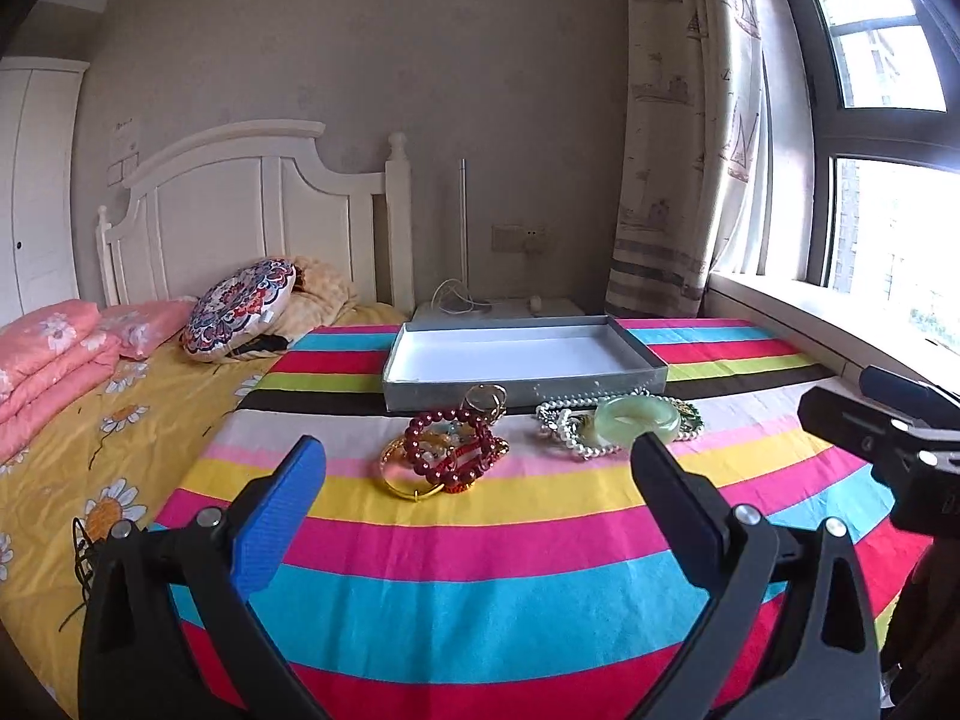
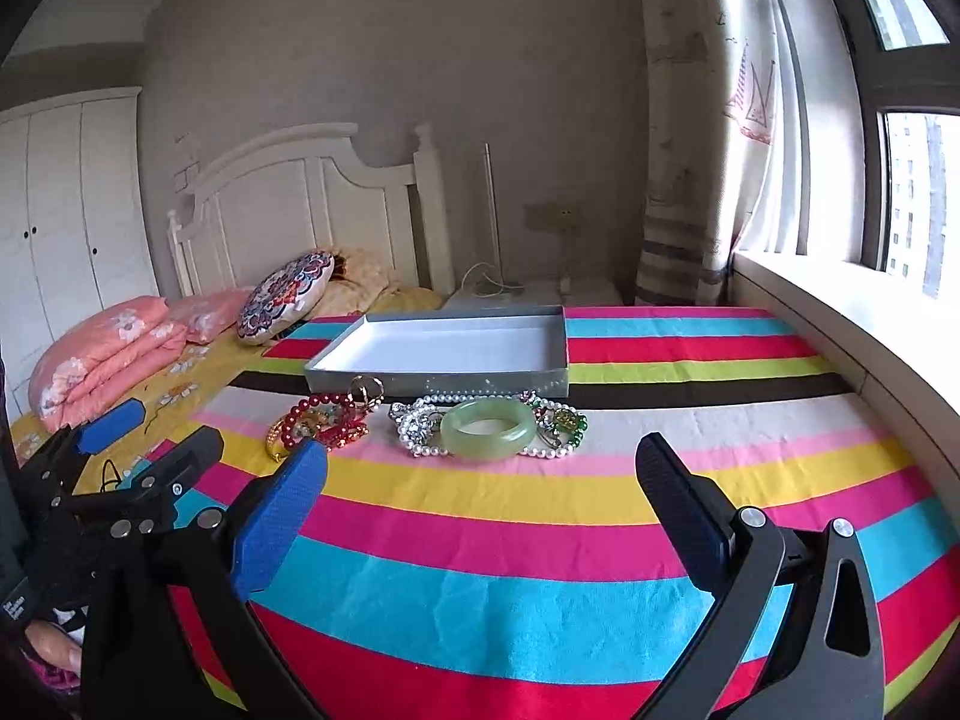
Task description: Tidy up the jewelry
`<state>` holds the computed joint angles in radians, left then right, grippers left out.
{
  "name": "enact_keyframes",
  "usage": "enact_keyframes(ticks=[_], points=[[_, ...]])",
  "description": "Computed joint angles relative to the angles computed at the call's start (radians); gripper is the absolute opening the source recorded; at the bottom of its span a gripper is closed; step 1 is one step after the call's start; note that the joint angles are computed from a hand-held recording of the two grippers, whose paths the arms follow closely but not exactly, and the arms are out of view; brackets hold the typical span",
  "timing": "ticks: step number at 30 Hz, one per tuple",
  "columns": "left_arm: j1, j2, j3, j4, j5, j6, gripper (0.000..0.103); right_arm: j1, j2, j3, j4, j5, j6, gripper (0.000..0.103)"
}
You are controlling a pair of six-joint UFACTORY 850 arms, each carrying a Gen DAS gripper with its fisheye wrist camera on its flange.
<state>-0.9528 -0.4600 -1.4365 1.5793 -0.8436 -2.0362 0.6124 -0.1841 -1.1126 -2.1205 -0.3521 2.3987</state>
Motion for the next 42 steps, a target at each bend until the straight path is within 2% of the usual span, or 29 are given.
enact_keyframes(ticks=[42], points=[[-0.003, -0.002, 0.023, 0.052, -0.024, -0.063, 0.101, 0.011, -0.004, 0.016, -0.075, -0.034, 0.067, 0.099]])
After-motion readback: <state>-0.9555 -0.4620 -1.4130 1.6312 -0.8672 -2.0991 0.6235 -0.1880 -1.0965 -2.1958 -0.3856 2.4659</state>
